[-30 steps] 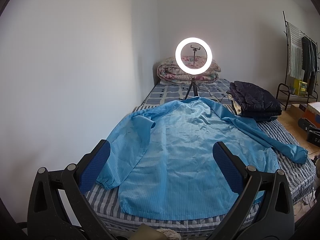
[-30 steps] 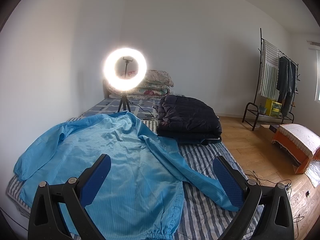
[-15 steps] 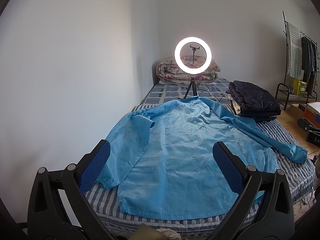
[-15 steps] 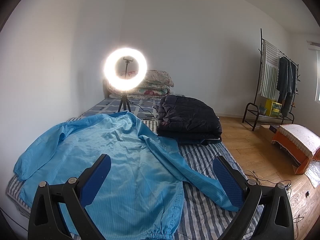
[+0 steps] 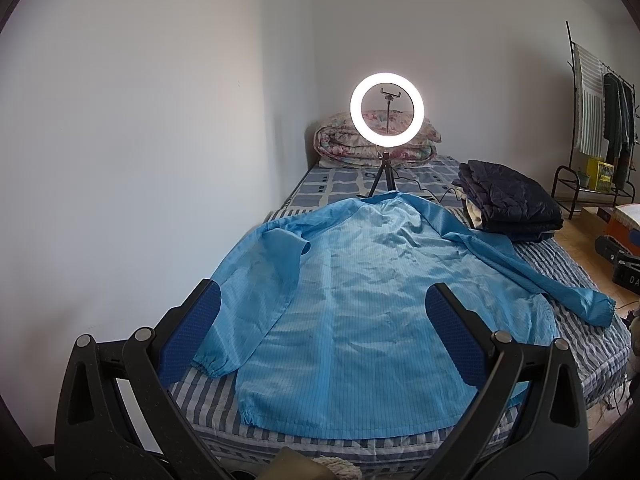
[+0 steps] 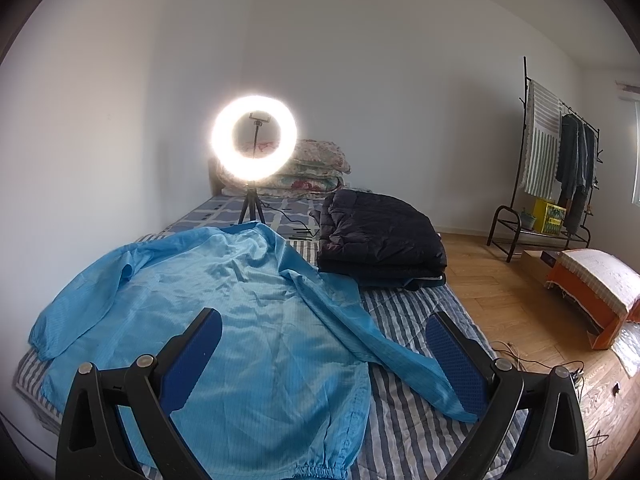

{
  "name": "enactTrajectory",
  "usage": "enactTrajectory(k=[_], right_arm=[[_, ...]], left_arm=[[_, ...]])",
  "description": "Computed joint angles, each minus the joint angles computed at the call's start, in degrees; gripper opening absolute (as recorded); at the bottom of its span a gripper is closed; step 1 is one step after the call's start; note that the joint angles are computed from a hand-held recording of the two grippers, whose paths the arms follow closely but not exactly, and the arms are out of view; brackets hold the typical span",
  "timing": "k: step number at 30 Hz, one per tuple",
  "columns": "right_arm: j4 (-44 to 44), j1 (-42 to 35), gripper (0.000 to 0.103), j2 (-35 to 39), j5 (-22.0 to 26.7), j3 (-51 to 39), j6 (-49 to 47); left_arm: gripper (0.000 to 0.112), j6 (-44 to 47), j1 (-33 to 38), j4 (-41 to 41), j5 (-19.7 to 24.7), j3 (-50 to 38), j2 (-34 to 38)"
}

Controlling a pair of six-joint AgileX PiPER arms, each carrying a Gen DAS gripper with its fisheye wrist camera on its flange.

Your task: Fold large clothes

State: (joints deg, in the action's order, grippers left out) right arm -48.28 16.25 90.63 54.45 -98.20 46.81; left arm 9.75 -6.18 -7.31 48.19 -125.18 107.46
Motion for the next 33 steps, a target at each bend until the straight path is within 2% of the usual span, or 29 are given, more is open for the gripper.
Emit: enactTrajectory(k=[23,24,33], right_arm=[[0.1,0.73,0.103,1.1,-0.05,-1.43,-0.29],[0.06,0.77,0.103,1.03,-0.23,-1.19,-0.18],[0.26,1.69,0.103,2.03,-0.5,-2.17,-0.57]], left_arm=[[0.103,0.53,0.57,-0.37,0.4,-0.75,0.49],[0.103,0.77,0.84,-0.55,-0.89,1.0,0.19],[0.103,1.39,2.06,-0.99,-2.04,2.25,0.41]])
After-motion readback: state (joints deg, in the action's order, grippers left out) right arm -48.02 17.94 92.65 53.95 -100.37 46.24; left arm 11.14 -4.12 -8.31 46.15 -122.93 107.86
